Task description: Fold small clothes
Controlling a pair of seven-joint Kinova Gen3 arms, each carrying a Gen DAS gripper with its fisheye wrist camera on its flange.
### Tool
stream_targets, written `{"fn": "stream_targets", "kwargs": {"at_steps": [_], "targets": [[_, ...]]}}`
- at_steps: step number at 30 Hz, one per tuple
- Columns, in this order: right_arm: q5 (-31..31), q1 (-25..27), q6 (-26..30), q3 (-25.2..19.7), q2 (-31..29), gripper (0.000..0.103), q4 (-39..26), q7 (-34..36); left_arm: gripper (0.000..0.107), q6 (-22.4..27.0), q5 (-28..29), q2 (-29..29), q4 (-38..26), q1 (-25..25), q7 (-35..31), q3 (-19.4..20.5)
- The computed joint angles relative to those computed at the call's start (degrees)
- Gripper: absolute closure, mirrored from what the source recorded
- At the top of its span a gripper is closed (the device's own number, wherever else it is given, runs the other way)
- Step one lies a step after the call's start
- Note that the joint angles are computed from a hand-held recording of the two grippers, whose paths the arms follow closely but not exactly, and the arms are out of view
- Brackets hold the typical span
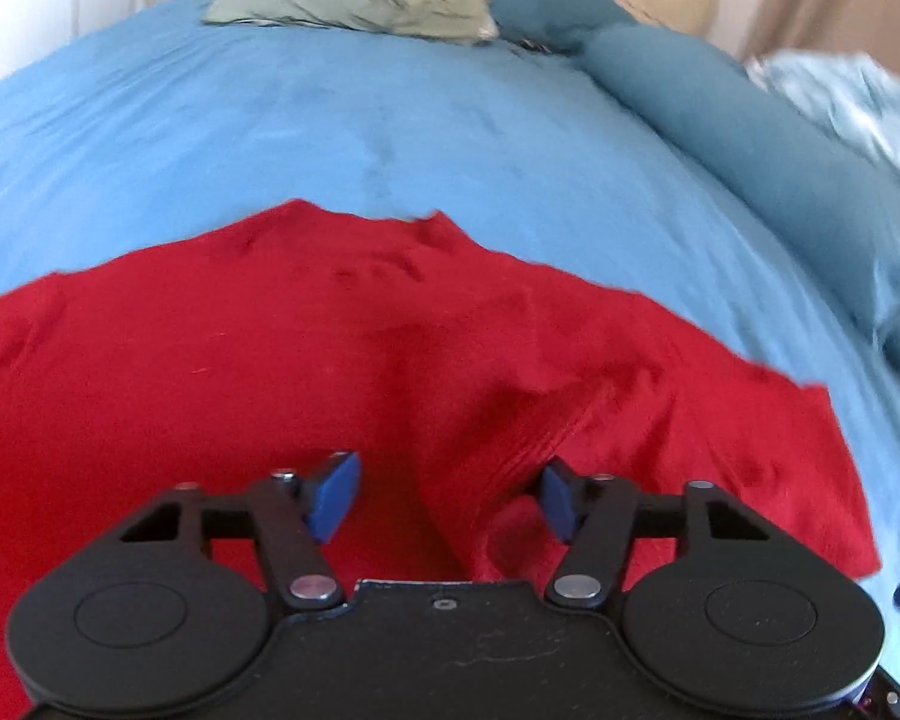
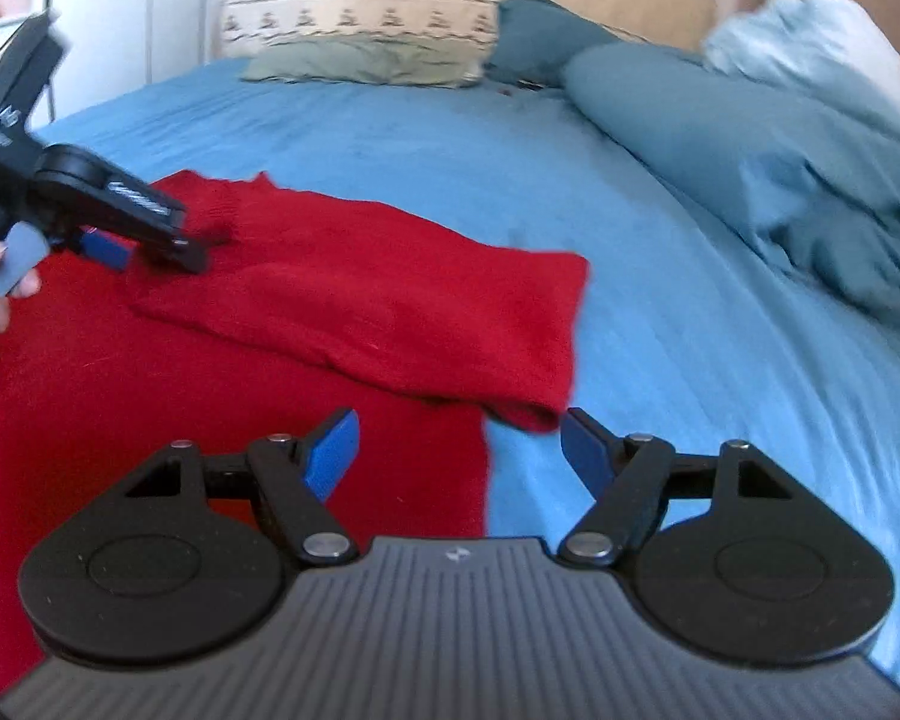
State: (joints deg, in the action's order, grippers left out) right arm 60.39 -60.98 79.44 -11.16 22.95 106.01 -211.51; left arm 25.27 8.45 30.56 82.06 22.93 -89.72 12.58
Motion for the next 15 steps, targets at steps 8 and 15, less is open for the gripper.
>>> {"fn": "stream_targets", "kwargs": {"at_steps": [8, 15], "targets": [[-2.9, 1.0, -0.7, 0.5, -0.5, 0.013, 1.1, -6.5, 0.048, -6.8, 6.5, -2.3, 7.3, -7.5, -3.5, 6.2], [-2.8, 2.7, -2.8, 0.1, -1.9, 0.010, 2.1, -6.2, 0.048, -10.8, 6.9, -2.6, 9.2, -6.9, -4.5, 6.3]]}}
